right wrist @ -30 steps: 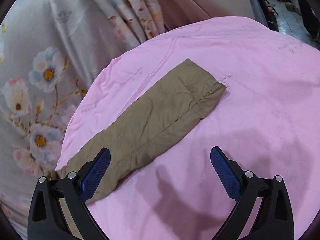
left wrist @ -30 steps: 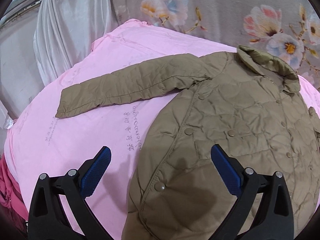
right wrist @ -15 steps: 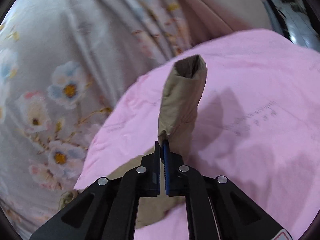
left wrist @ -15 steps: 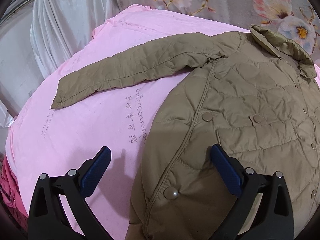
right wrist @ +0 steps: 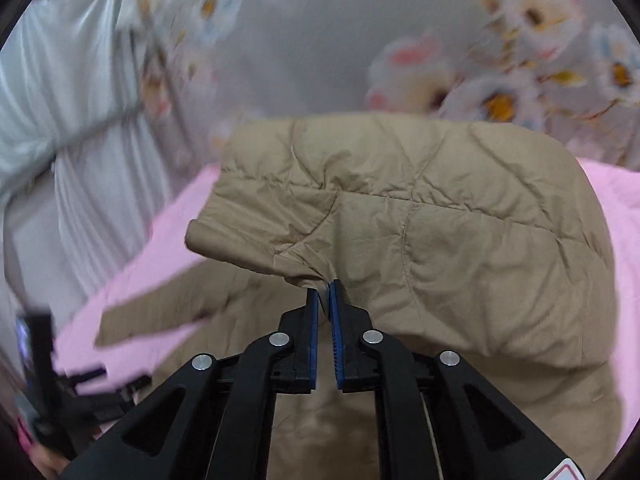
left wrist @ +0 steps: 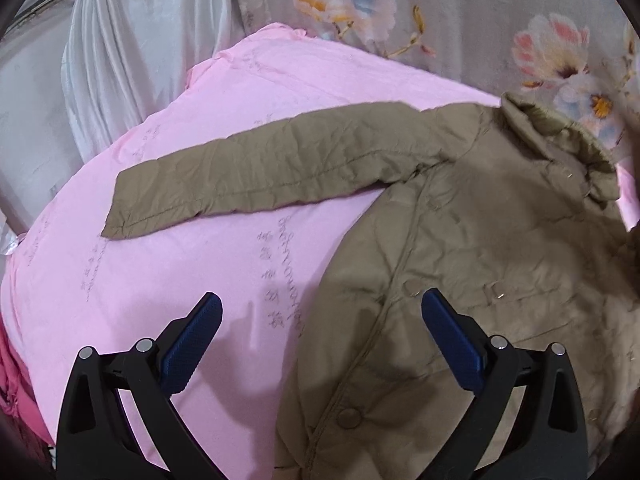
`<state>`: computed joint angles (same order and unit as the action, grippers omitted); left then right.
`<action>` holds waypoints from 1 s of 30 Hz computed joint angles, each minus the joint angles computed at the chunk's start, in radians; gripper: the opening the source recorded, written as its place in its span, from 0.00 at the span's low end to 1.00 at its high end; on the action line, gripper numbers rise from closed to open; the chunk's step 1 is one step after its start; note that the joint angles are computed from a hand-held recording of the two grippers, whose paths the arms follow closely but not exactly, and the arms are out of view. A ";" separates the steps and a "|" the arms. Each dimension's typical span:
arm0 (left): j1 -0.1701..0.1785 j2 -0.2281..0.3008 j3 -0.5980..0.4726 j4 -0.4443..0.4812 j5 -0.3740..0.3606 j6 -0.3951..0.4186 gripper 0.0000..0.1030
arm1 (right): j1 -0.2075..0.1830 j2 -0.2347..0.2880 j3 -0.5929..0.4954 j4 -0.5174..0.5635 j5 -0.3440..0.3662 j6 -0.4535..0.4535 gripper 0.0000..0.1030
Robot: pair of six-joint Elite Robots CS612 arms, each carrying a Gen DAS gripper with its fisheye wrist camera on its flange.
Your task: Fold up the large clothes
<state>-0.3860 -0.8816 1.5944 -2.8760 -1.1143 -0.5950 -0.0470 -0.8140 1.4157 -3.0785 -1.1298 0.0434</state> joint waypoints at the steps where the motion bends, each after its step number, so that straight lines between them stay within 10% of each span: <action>1: 0.002 -0.001 -0.002 -0.024 -0.015 0.012 0.95 | 0.009 0.004 0.002 0.027 -0.006 -0.015 0.17; 5: 0.012 0.005 -0.023 -0.111 -0.117 0.027 0.95 | 0.003 -0.019 0.072 -0.056 -0.024 0.063 0.64; 13: 0.041 0.118 -0.215 0.021 -0.441 -0.042 0.95 | -0.094 -0.049 0.166 -0.111 -0.085 0.410 0.66; 20: 0.039 0.184 -0.316 0.090 -0.450 -0.095 0.92 | -0.179 0.010 0.123 -0.041 -0.026 0.667 0.64; 22: 0.041 0.190 -0.328 0.097 -0.446 -0.084 0.59 | -0.186 0.035 0.100 -0.070 -0.004 0.722 0.57; 25: 0.039 0.195 -0.358 0.136 -0.418 -0.052 0.12 | -0.181 0.061 0.052 -0.050 -0.016 0.734 0.11; 30: 0.034 0.173 -0.339 0.039 -0.340 0.020 0.01 | -0.153 0.043 0.043 -0.164 -0.138 0.625 0.03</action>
<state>-0.3520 -0.7088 1.2558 -2.8365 -1.4542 -0.5746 -0.2005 -0.7709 1.4584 -3.2421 -1.2677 0.6686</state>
